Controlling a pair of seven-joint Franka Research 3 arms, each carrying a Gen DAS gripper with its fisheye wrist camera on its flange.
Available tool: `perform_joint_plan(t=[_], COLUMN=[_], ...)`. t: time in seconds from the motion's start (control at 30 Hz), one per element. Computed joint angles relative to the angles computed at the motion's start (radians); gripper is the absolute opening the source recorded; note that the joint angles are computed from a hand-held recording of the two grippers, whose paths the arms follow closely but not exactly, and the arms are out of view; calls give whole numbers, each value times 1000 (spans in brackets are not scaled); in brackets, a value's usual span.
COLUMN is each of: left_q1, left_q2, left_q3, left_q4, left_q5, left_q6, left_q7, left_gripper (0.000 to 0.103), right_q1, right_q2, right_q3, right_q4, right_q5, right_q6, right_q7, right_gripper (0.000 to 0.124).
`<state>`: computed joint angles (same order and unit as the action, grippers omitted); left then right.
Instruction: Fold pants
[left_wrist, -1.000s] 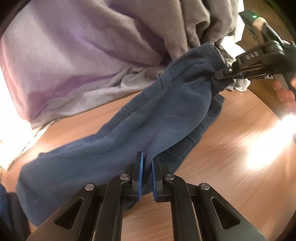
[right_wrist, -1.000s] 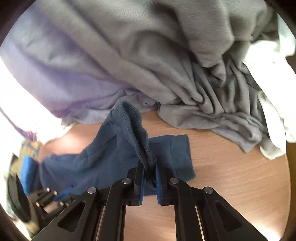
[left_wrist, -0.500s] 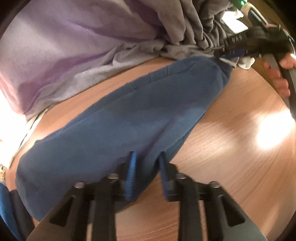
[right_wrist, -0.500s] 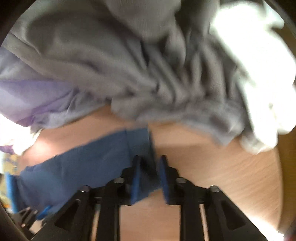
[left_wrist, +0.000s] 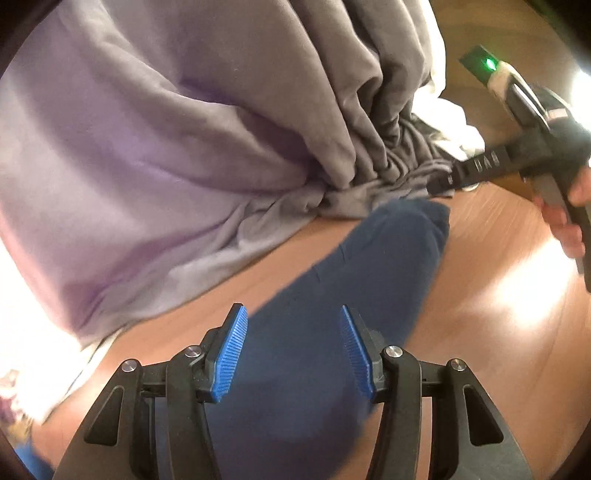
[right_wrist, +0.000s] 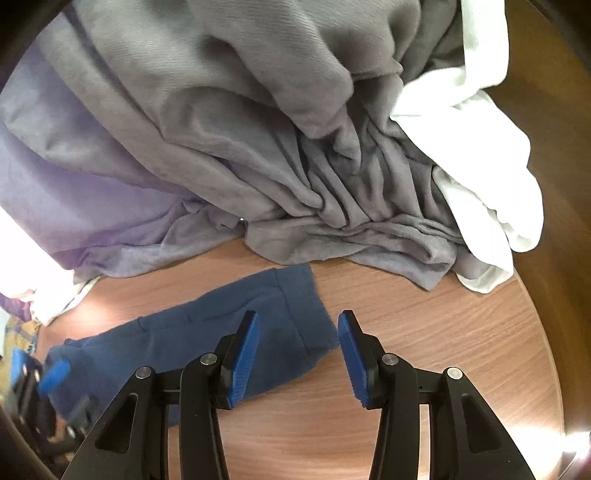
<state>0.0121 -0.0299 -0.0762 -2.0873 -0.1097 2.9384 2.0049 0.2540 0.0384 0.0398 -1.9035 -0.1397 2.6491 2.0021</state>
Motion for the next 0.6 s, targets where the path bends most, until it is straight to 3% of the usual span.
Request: perform_joint_plan(t=[0.03,0.17,0.2,0.33,0.43,0.5,0.6], left_q1=[-9,62,79,120,139,144,142], left_q2=[41,185,229,354,472,527,559], left_q3=[11,-44,-56,-104,-126,-139,-147], left_q4=[61,287,360,552,734,817,852], left_q5=[-130,-322,-329,-320,-305,-292,-264], left_q6=[-44,-263,-345,-534,-713,-797,-822], left_q7=[131,342,351,396,351,321,299], left_gripper=[51,51,51,47,36,35,30], right_q1=[4,25,22,13,10,11,12], right_q2=[11,25,17,3,4,4,8], right_q3=[0,-16,-16,-12,-6,-5,-3], right_q4=[12,9,-13,-63,-82,-95,-104], right_q5=[-30,-142,-128,-88,-67,-62,-52], right_q6=[-11,4,28,65,78,94,121], right_q7=[24,207,237,300,306,310,314], right_gripper=[45,45,45,45,45,45,45])
